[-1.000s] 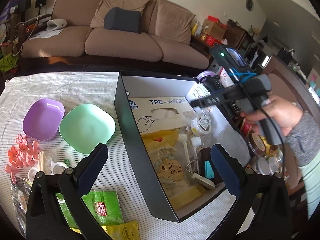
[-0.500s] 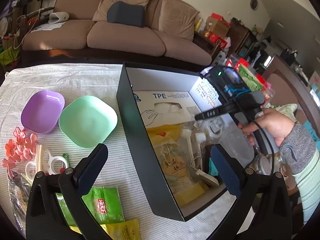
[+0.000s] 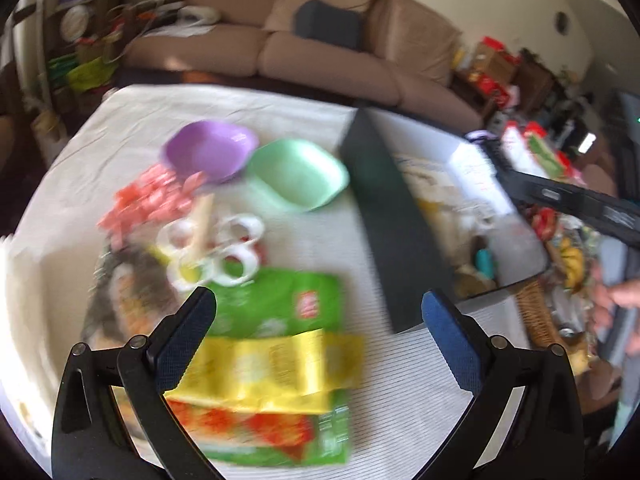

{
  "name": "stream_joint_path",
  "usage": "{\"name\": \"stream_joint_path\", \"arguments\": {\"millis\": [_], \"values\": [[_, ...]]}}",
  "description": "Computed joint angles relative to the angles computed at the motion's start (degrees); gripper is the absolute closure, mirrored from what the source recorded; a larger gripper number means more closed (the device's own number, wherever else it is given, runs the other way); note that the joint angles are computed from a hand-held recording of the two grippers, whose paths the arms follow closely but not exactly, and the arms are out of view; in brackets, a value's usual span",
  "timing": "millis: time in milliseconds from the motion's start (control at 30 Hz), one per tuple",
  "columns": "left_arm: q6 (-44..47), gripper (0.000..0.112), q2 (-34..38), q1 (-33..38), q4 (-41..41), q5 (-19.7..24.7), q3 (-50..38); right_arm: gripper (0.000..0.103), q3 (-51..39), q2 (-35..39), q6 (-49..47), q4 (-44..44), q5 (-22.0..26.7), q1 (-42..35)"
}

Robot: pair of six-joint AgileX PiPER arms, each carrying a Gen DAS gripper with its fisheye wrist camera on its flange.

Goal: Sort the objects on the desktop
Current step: 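Move the right gripper back over the table to the purple bowl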

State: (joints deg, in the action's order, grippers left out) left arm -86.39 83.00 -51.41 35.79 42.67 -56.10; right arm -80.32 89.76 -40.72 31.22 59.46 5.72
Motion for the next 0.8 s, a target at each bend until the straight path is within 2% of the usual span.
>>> {"name": "stream_joint_path", "arguments": {"millis": [133,233,333,400,500,633,700,800], "values": [[-1.8,0.009,-8.3,4.3,0.6,1.4,8.9,0.021,8.6,-4.4,2.8,2.4,-2.8,7.4],[-2.2,0.009,-14.6,7.3,2.1,3.1,13.9,0.021,10.3,-3.8,9.7,0.2,-7.6,15.1],[1.2,0.009,-20.7,13.0,1.2,1.2,18.8,0.021,8.5,1.2,16.4,-1.4,-12.5,21.1],[6.1,0.009,-22.8,18.6,-1.0,-2.2,21.3,0.021,5.7,4.6,21.7,-5.6,-15.5,24.8],[14.7,0.009,-23.9,27.7,-6.4,-8.6,23.7,0.021,-2.7,12.9,28.2,-9.5,-16.1,27.9],[27.2,0.009,-23.1,38.3,-17.6,-16.3,26.0,0.023,-20.2,26.8,37.8,-17.5,-13.9,29.8],[33.0,0.009,-21.6,41.0,-23.1,-17.8,26.0,0.023,-31.7,34.6,42.8,-23.4,-11.9,30.7],[32.8,0.009,-19.9,41.0,-23.2,-18.7,25.7,0.023,-48.8,45.6,47.3,-29.5,-7.3,31.1]]}}
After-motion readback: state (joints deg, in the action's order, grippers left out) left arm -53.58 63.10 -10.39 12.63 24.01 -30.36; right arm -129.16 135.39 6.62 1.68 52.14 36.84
